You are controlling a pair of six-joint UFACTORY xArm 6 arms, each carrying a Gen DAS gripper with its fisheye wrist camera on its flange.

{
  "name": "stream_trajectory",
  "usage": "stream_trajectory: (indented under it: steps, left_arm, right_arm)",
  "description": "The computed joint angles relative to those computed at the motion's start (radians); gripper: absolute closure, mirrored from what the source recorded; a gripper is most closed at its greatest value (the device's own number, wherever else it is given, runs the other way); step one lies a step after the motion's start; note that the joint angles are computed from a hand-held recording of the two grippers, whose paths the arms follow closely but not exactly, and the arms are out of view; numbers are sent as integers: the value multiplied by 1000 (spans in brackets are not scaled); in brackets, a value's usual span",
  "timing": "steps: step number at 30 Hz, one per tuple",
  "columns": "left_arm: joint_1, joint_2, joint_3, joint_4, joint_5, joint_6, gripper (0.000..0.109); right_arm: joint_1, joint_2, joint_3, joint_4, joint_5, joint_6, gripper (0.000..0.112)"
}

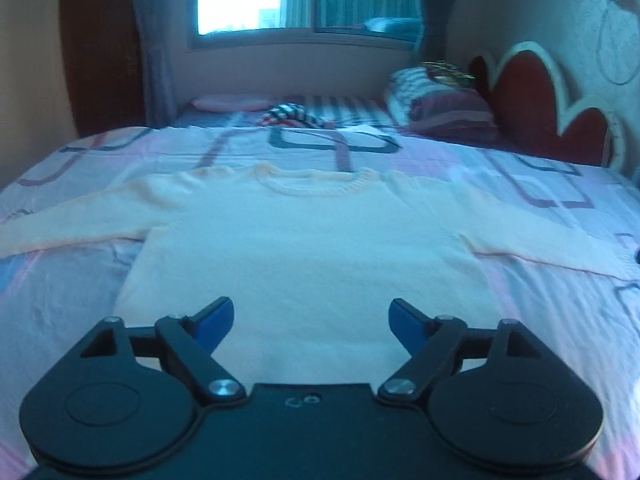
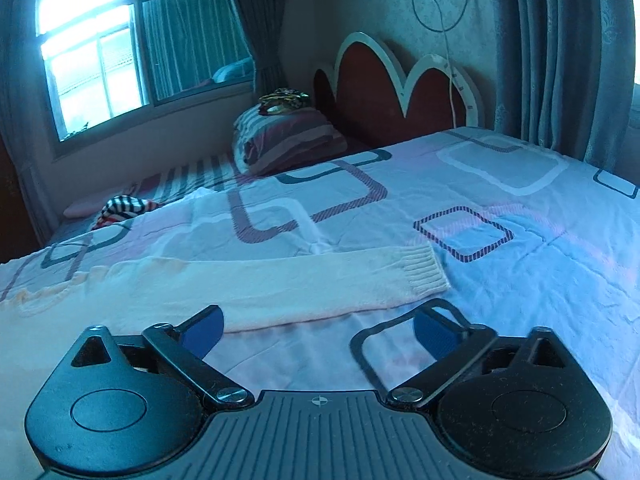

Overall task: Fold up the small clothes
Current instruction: 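Grasp the cuff of one sweater sleeve with the right gripper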

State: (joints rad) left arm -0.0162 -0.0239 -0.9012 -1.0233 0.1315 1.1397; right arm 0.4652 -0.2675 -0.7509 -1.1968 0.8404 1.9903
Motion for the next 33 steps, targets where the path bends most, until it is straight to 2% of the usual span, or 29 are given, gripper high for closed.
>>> stream_trajectory:
  steps: [1,4,6,8,10,13,15,17,18,21,22,23,24,25,27,33]
  left_arm:
    - [-3,21,-13,43,-20,-48,20]
    - [7,69,-51,198,-9,-199,21]
    - [5,95,-77,219,-7,-219,23]
    - [4,116,-91,287,0,-281,28]
    - [0,135,-109,318,12,-321,31]
    - [-12,156,-133,320,18,-330,31]
    - [-21,161,-141,298,19,-302,31]
    - [-24,165,-149,290,26,-284,31]
    - [-22,169,-158,282,34,-268,30]
    - [-9,185,-182,296,38,-233,28]
    - [-3,194,-192,296,33,-215,23]
    - [7,208,-206,312,32,-212,18]
    - [20,224,-223,341,41,-225,18]
    - [32,238,-240,356,53,-229,18]
    - [57,271,-281,351,79,-209,20]
    - [120,360,-397,313,136,-147,26]
  right_arm:
    - [-38,2,11,3,-32,10,51]
    - [-138,1,52,-18,-113,82,52]
    - [-195,7,72,-30,-156,124,55]
    - [-257,13,94,-38,-218,172,68]
    - [-306,15,114,-37,-262,206,72]
    - [-367,14,138,-119,-333,311,77]
    - [-378,22,132,-143,-342,325,78]
    - [-387,39,120,-142,-350,312,92]
    - [-394,49,113,-138,-360,300,111]
    - [-352,63,69,-192,-277,257,111]
    - [-336,68,56,-186,-243,214,111]
    - [-340,108,25,-138,-233,132,111]
    - [-364,142,9,-62,-261,78,111]
    - [-382,153,5,-27,-283,66,111]
    - [-367,167,-31,12,-239,1,111]
    - [-271,225,-158,-18,-175,-26,110]
